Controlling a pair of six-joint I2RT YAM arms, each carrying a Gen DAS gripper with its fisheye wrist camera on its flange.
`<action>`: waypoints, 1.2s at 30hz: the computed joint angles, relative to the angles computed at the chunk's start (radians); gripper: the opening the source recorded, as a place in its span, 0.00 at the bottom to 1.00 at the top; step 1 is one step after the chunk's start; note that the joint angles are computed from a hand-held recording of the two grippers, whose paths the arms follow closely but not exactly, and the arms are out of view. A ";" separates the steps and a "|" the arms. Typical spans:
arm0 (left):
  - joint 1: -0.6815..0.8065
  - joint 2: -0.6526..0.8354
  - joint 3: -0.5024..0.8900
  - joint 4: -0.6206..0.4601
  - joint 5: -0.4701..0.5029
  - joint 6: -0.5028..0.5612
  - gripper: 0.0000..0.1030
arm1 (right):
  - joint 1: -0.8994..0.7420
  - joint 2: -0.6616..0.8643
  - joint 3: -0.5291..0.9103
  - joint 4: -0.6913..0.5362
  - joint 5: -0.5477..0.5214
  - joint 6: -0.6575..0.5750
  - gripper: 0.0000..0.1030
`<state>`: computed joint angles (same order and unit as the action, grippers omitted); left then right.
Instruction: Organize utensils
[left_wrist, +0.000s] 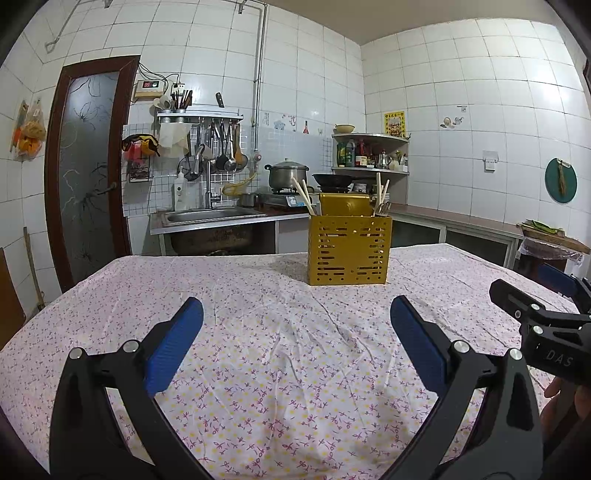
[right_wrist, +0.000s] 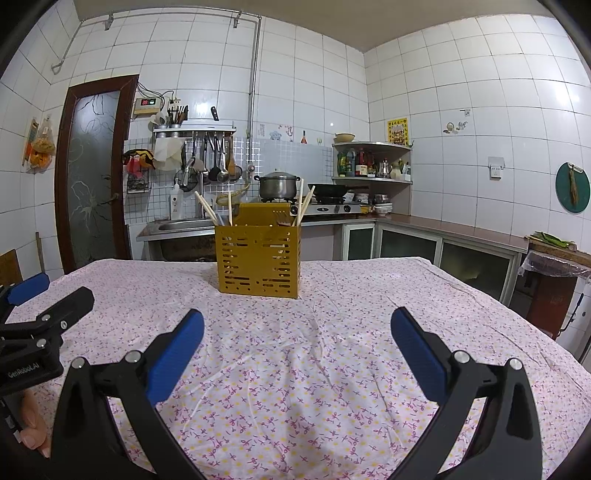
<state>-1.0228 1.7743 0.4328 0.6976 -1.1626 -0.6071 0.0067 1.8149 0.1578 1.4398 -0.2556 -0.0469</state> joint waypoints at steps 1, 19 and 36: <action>0.000 0.000 0.000 0.000 0.000 0.000 0.95 | 0.000 0.001 0.000 0.000 0.000 0.000 0.96; -0.008 -0.008 -0.003 0.005 -0.007 0.009 0.95 | 0.000 -0.017 -0.005 -0.013 0.001 0.000 0.96; -0.008 -0.010 -0.002 0.014 -0.010 0.024 0.95 | -0.001 -0.012 -0.004 -0.008 0.000 0.001 0.96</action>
<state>-1.0310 1.7642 0.4312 0.7115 -1.1731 -0.5833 0.0055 1.8029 0.1541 1.4315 -0.2552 -0.0456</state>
